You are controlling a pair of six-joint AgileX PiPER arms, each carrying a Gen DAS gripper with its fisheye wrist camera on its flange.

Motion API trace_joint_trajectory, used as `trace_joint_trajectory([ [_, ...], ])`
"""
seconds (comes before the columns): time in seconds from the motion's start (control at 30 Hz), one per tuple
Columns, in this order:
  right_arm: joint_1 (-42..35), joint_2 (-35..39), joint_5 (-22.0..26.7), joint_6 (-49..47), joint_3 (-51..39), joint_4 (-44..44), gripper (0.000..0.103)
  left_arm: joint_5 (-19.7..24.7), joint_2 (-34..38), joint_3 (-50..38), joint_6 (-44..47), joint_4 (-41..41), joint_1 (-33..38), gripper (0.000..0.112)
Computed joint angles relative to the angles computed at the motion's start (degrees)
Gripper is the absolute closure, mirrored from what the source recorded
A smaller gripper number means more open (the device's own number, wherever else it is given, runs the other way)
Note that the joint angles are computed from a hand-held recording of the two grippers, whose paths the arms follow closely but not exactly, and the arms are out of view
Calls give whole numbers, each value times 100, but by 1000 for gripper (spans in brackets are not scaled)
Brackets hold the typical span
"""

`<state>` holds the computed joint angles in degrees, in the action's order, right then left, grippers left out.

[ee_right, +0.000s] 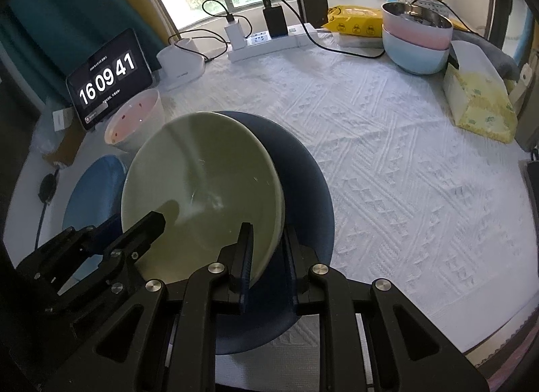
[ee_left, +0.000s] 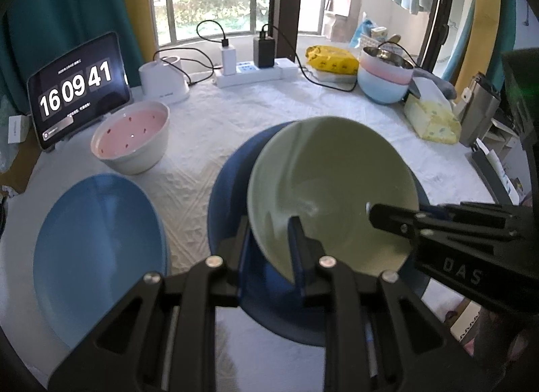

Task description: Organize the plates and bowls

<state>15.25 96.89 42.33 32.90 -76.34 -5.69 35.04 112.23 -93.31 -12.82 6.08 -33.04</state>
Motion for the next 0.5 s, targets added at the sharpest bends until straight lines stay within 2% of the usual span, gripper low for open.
trace_joint_trajectory([
  [0.2, -10, 87, 136, -119, -129, 6, 84, -12, -88, 87, 15, -15, 7, 90],
  [0.3, 12, 137, 206, -155, -204, -32, 83, -158, -219, 250, -281, 298, -37, 89],
  [0.33, 7, 140, 192, -220, -211, 1, 77, -178, -266, 280, -275, 272, -23, 88],
  [0.47, 73, 139, 153, -394, -312, -36, 72, -150, -245, 257, -323, 305, 32, 87],
  [0.5, 107, 155, 179, -352, -358, -114, 66, -144, -234, 255, -302, 266, 51, 87],
])
